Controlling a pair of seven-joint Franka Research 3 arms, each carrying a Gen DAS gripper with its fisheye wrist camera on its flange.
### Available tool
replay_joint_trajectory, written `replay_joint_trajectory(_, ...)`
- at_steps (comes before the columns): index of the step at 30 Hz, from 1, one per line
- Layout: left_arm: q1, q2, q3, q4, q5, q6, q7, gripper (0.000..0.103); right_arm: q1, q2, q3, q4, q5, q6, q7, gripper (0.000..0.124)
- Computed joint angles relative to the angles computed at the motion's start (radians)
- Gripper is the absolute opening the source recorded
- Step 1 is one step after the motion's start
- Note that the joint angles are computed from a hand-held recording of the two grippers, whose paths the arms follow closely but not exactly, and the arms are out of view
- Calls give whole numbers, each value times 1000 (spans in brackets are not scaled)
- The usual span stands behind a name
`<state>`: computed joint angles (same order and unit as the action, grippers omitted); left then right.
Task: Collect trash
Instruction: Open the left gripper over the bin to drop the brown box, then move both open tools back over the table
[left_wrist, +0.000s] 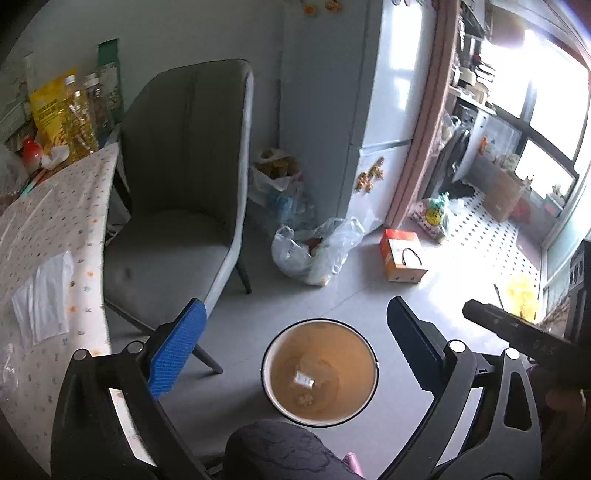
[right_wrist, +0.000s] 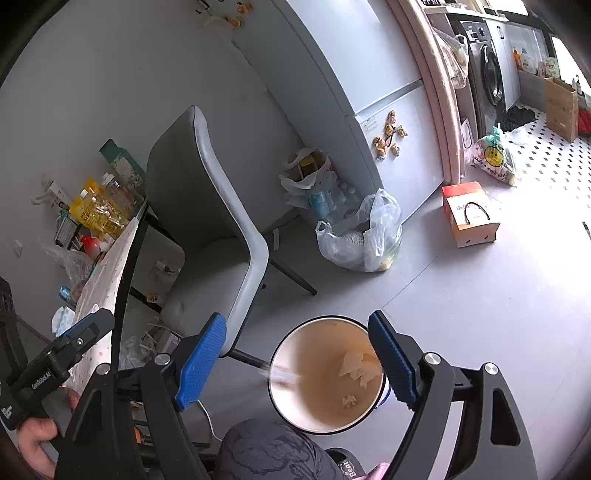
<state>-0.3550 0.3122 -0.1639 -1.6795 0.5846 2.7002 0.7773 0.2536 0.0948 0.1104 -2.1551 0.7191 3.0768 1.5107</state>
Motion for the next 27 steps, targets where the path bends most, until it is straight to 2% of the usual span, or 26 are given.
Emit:
replay_joint_trajectory(7, 26, -108, 22, -123, 57, 27, -114, 97, 15, 10, 23, 28, 16, 1, -37, 83)
replay_joint_trajectory(11, 62, -176, 23, -199, 91, 59, -192, 97, 47, 8, 17, 24, -43, 47, 1, 96)
replay_joint_trajectory(18, 138, -295, 11, -342, 172, 126, -331, 97, 140, 33, -50, 73, -340, 19, 246, 96)
replay_joint_trajectory(23, 205, -378, -8, -438, 230, 166, -426, 97, 177, 48, -52, 108, -456, 27, 334, 96)
replay_joint_trajectory(26, 255, -430, -23, -494, 302, 195, -525, 97, 209, 57, -68, 123, -525, 27, 386, 96)
replay_joint_trajectory(27, 283, -453, -33, -515, 362, 209, -601, 97, 223, 61, -75, 132, -550, 22, 408, 96)
